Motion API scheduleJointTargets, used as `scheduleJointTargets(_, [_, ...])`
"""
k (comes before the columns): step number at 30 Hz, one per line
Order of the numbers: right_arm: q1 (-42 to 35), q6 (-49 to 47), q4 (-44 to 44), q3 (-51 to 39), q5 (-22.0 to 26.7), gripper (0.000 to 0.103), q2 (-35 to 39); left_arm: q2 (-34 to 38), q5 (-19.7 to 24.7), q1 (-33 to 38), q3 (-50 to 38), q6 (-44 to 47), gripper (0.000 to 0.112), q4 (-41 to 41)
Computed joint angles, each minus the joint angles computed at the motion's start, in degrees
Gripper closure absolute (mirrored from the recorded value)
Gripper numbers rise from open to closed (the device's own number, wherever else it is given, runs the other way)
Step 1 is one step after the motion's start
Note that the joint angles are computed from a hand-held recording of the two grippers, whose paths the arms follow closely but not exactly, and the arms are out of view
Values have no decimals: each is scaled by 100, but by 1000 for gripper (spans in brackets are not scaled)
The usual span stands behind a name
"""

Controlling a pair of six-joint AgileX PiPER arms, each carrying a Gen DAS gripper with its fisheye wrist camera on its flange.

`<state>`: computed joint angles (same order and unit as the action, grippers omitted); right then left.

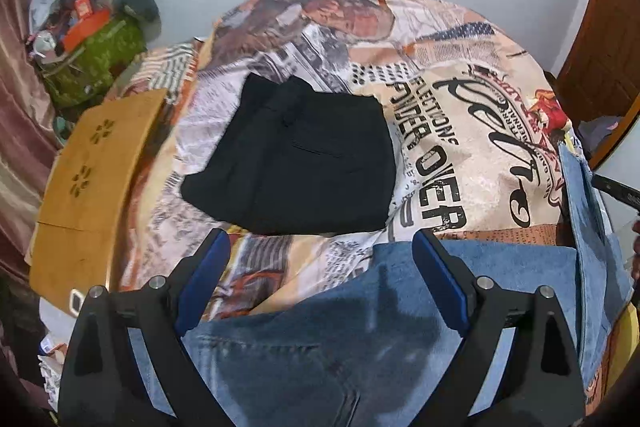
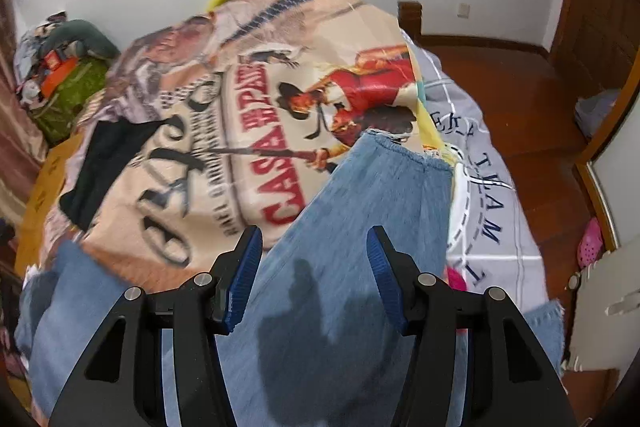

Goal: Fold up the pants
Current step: 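Grasp the frayed leg hem with the right tool and fold it over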

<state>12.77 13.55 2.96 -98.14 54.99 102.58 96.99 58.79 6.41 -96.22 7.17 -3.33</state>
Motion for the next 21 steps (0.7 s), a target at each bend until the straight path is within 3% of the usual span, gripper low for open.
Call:
scheduleJointTargets(10, [-218,199,198,-1365,388,57,1489,422,-50,-128,106,13,19,16])
scheduleJointTargets(14, [-431,75,775,-1444,445,73,1658,447,-84,-146,232,-71,19,47])
scheduleJointTargets(16, [-415,150,625,-1531,562,89,1677,457,-43,-194,271,-159,19,140])
scheduleJointTargets(21, [-480,101,608,-868,247,95,1155,246,68,-305,439,-145,19,209])
